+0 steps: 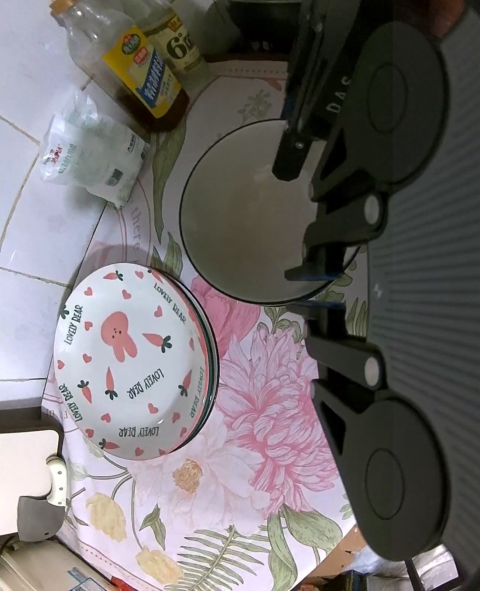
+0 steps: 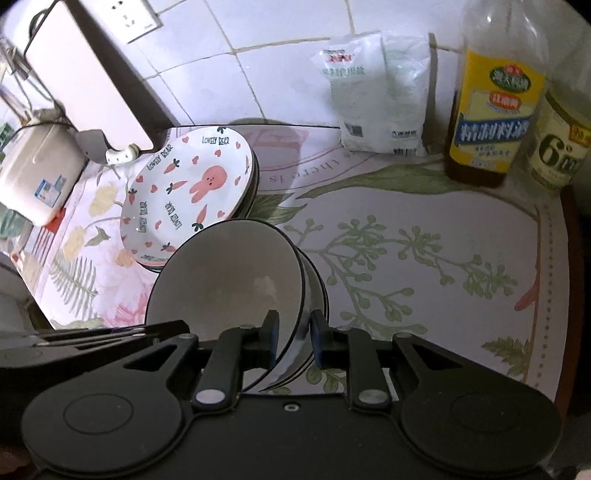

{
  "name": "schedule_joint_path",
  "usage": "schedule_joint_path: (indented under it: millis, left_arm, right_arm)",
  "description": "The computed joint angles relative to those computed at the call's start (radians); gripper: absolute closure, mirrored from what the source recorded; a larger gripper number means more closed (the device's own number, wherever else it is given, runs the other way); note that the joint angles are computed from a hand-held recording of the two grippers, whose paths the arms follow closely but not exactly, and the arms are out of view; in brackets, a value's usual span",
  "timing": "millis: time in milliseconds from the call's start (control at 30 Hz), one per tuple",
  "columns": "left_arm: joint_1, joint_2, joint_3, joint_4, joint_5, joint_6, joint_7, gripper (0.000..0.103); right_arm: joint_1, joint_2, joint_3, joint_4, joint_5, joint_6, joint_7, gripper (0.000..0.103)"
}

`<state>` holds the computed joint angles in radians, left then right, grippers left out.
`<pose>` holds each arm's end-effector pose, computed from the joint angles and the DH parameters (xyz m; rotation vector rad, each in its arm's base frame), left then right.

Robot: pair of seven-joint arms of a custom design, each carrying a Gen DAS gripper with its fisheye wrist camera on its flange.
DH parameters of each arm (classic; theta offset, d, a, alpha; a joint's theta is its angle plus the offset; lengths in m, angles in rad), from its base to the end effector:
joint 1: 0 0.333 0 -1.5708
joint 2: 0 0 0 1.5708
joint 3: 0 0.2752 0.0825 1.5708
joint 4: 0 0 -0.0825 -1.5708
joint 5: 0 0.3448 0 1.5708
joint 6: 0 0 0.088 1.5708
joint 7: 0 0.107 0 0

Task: Organize plates and bowls
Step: 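Set the white bowl into the bowl stack and open both grippers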

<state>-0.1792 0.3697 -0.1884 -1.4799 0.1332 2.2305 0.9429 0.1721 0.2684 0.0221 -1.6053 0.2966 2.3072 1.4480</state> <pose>0.6155 -0.2132 0.4811 -2.2931 1.8275 -0.5286 0.6186 0.1262 0.4931 -2.0154 1.7106 -0.1337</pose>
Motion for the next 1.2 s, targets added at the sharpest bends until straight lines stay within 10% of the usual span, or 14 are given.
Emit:
schedule_joint_path:
  millis: [800, 1200]
  left_arm:
    - [-0.015, 0.015, 0.0, 0.052, 0.013, -0.055, -0.03, 0.078]
    - [0.009, -0.187, -0.011, -0.21, -0.006, 0.071, 0.055, 0.077]
  right_arm:
    - [-0.025, -0.043, 0.01, -0.072, 0.098, 0.069, -0.186, 0.067]
    - [0.009, -0.306, 0.021, -0.412, 0.252, 0.303, -0.352, 0.061]
